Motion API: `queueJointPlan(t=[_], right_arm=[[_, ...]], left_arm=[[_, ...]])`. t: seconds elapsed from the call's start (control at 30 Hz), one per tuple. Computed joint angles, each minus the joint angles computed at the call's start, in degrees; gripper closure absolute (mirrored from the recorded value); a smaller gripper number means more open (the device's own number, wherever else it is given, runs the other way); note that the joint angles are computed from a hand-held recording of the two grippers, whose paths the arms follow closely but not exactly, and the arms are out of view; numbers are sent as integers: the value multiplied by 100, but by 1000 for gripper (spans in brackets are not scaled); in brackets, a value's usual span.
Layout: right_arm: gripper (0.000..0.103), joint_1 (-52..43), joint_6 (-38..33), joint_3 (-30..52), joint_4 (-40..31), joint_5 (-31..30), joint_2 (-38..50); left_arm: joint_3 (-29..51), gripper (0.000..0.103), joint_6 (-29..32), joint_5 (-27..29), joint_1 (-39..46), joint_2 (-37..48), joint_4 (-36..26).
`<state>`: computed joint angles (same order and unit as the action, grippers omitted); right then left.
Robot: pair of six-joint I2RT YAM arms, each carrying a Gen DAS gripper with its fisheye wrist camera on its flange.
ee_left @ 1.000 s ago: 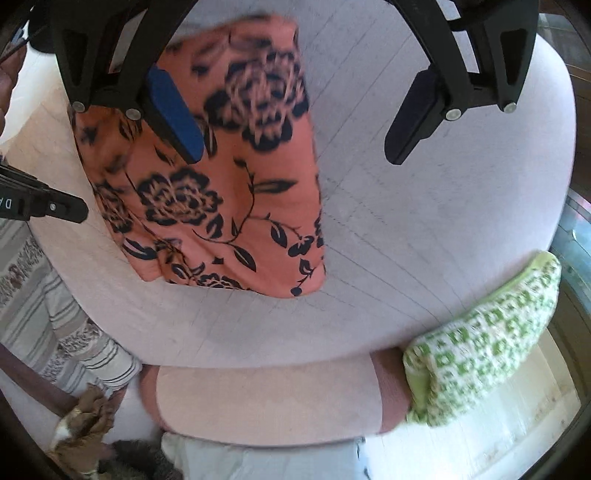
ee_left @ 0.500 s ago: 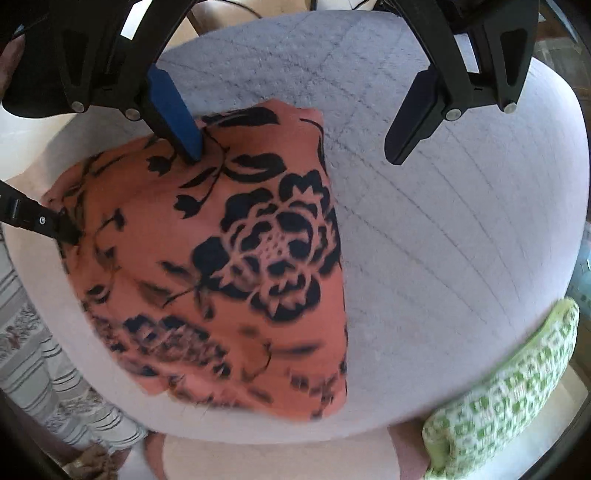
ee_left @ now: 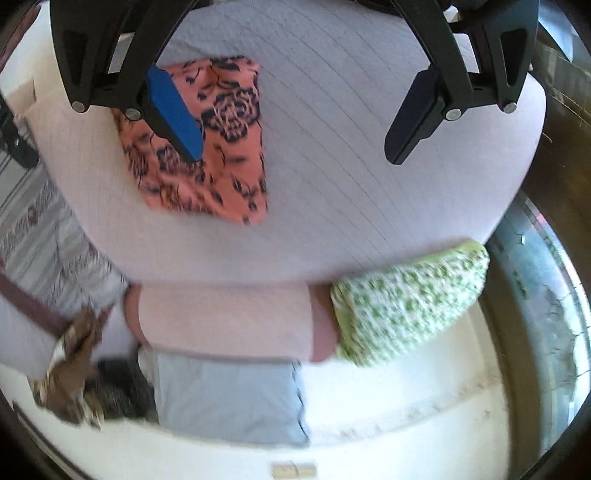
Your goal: Fold small clothes
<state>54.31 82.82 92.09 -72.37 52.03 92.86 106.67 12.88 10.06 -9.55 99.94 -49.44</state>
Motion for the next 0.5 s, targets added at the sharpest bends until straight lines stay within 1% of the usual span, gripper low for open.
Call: queueJointPlan(t=[0.1, 0.27, 0.37, 0.5], right_arm=[[89, 187, 74, 448, -296, 189, 204], [89, 460, 292, 1270, -922, 613, 770], [89, 579, 313, 1563, -1009, 846, 944], [89, 771, 569, 2088, -1474, 1192, 1272]], left_arm=[[-267, 4, 14, 63, 229, -367, 272], [-439, 4, 156, 120, 336, -716, 368], [-623, 4, 196, 149, 362, -919, 540], [-675, 4, 217, 259, 415, -1025, 561]])
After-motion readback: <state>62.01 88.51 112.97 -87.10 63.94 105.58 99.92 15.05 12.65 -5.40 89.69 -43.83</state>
